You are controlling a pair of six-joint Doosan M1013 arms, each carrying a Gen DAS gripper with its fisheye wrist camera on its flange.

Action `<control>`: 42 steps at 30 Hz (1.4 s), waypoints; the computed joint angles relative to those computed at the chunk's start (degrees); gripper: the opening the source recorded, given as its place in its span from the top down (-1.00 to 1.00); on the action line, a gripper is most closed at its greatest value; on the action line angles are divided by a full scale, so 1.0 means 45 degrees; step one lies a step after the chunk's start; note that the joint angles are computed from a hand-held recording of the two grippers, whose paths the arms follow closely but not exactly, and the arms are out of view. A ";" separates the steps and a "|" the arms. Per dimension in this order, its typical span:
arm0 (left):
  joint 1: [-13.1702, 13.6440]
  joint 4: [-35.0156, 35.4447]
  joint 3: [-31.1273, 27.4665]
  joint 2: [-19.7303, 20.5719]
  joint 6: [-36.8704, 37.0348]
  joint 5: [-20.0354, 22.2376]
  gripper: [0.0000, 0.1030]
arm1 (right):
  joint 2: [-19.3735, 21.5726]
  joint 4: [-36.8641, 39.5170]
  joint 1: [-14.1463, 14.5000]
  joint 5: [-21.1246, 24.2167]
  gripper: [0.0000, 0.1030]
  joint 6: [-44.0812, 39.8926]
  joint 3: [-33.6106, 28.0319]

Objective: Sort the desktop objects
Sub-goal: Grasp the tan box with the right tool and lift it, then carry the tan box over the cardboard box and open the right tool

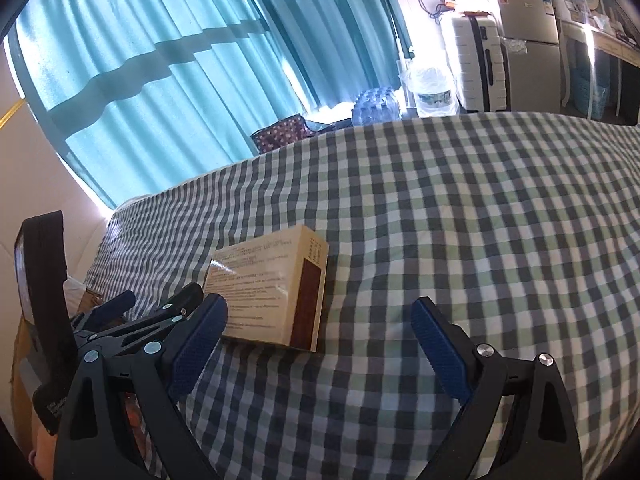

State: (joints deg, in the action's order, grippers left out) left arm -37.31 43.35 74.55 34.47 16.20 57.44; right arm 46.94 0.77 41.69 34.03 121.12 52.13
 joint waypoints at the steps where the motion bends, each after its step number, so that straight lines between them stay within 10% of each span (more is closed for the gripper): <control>1: 0.0040 -0.0113 0.0065 -0.0043 -0.0020 -0.0198 -0.96 | 0.0150 0.0292 -0.0016 0.0153 -0.81 -0.0110 -0.0208; 5: 0.0107 -0.0049 0.0226 -0.0101 -0.0026 -0.0481 -0.96 | 0.0409 0.0286 0.0007 0.0106 -0.73 0.0431 -0.0526; 8: 0.0099 -0.0132 0.0362 -0.0193 -0.0147 -0.0573 -0.95 | 0.0455 0.1065 -0.0016 0.0108 0.10 0.0006 -0.0706; 14: 0.0063 -0.0508 0.0320 -0.0311 0.0434 -0.0526 -0.95 | 0.0019 0.0811 0.0117 -0.0181 0.34 0.0353 -0.0328; 23: 0.0432 -0.1616 0.0567 -0.0377 0.0853 -0.1105 -0.98 | 0.0174 0.1001 0.0141 0.0779 0.11 0.1426 -0.0439; 32: 0.0359 -0.0738 0.0541 -0.0263 0.0840 -0.1081 -0.99 | 0.0227 0.3850 -0.0180 -0.0286 -0.23 -0.0318 0.0180; 42: 0.0429 -0.0784 0.1820 -0.1061 0.0184 -0.1583 -0.99 | 0.0105 0.2281 0.0491 -0.0439 0.41 -0.0943 -0.0423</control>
State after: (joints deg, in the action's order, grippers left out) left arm -35.38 39.82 82.73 29.69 17.03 50.31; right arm 47.41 11.03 43.90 32.06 116.88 50.22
